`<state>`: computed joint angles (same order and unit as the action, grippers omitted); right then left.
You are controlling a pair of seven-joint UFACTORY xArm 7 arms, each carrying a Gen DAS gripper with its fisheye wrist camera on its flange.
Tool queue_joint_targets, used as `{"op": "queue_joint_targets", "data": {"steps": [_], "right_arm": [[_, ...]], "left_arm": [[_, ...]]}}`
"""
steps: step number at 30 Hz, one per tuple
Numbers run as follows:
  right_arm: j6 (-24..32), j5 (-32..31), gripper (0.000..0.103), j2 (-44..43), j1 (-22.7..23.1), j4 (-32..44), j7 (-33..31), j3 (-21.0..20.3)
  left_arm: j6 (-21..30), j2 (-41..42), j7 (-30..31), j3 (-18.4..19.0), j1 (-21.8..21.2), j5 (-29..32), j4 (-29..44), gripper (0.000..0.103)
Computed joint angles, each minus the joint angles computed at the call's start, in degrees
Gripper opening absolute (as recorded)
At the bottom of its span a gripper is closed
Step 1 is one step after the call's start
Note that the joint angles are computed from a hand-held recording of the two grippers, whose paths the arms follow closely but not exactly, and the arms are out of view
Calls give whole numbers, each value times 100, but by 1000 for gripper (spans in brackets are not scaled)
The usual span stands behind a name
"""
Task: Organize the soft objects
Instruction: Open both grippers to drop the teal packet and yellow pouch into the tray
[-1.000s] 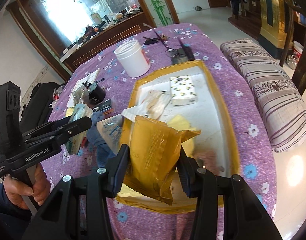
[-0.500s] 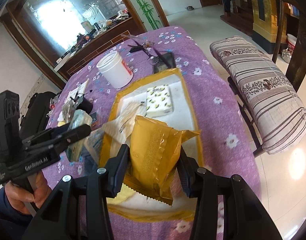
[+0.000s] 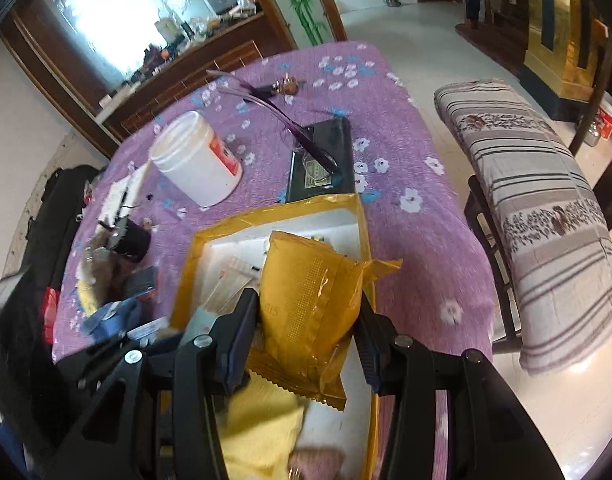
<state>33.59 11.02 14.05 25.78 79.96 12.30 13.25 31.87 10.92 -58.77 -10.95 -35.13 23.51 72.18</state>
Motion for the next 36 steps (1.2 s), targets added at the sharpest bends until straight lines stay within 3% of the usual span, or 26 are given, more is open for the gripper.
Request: {"op": "queue_joint_targets", "data": {"steps": [12,15,20,28,36], "right_arm": [[525,-274,47,822,135,939,100,-92],[450,-242,51,757,112,888,90,-72],[141,-28,70,494,1,593,-25,11],[-125,174,70,103,-79,161,14,8],[-541,977,70,-449,-251,-507,-127,113]], "left_arm": [[92,181,169,-6,-129,75,200,51],[77,232,521,-97,-1,-472,240,51],[-103,188,586,-89,51,-926,163,51],[-166,74,830,-152,81,-1233,90,51],[-353,-227,938,-200,158,-1448,-206,53]]}}
